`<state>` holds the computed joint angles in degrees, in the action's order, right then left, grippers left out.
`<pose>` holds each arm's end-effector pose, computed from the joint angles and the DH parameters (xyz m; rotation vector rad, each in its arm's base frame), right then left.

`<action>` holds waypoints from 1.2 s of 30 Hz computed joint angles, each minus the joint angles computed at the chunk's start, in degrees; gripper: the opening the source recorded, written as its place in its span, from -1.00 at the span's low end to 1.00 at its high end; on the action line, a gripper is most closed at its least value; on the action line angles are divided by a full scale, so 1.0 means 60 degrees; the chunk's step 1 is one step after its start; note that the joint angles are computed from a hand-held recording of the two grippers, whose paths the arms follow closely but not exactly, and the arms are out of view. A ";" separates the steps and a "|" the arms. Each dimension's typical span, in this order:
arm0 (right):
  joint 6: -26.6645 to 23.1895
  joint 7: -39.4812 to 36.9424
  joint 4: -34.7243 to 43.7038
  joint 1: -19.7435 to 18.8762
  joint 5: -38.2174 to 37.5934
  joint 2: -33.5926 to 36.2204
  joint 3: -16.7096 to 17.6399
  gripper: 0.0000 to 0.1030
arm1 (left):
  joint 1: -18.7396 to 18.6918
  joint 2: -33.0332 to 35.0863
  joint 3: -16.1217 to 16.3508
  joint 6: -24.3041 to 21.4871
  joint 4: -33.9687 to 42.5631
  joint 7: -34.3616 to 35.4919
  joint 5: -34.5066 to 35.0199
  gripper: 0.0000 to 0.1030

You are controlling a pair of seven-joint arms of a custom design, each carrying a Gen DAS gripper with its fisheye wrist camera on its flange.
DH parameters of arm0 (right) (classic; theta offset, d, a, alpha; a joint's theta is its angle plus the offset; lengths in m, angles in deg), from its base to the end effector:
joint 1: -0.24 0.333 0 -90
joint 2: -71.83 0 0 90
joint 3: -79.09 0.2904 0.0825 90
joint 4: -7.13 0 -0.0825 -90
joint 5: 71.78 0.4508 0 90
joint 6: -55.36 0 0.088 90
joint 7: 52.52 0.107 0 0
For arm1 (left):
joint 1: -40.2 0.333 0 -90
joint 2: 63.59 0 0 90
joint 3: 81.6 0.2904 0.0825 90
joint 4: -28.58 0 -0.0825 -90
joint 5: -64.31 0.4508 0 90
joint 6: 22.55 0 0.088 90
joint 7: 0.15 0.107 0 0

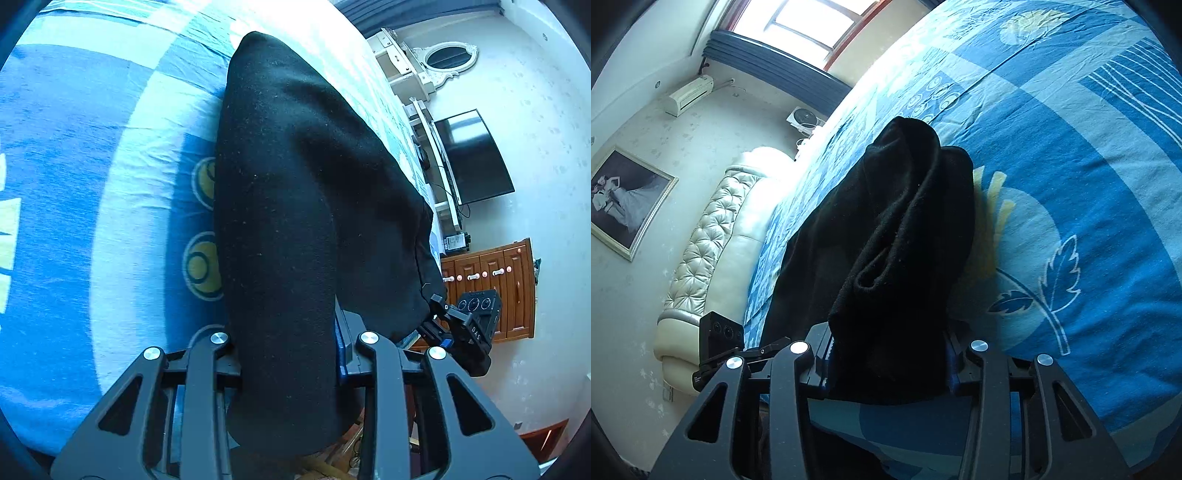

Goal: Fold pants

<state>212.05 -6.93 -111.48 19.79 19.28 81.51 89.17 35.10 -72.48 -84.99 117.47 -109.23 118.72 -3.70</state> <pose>0.5750 0.2818 0.3083 -1.4475 1.6211 0.3479 0.5406 -0.0815 0.3261 2.0525 -1.6225 1.0619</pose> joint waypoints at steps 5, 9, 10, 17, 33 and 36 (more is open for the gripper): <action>-0.0263 0.0207 0.0736 0.0165 -0.0451 0.0655 0.0241 -0.17 | 0.0246 -0.0815 0.0354 -0.0025 -0.0780 -0.0124 0.0348 -0.41; -0.0456 0.0449 0.1334 0.0243 -0.0935 0.1176 0.0490 -0.18 | 0.0406 -0.1383 0.0683 -0.0039 -0.1283 -0.0358 0.0691 -0.41; -0.0502 0.0499 0.1474 0.0253 -0.1034 0.1298 0.0554 -0.18 | 0.0442 -0.1536 0.0756 -0.0013 -0.1409 -0.0405 0.0819 -0.41; -0.0692 0.0634 0.1952 0.0212 -0.1475 0.1794 0.0917 -0.18 | 0.0433 -0.2273 0.1271 0.0164 -0.2085 -0.0527 0.1296 -0.41; -0.0865 0.0355 0.1642 0.0000 -0.0503 0.1668 0.1053 0.16 | 0.0129 -0.2619 0.1418 0.0959 -0.2463 0.0186 0.1347 0.16; -0.1122 0.0672 0.1501 0.0025 -0.1002 0.1420 0.0883 0.32 | 0.0014 -0.3076 0.1669 0.0901 -0.2695 0.0641 0.1383 0.30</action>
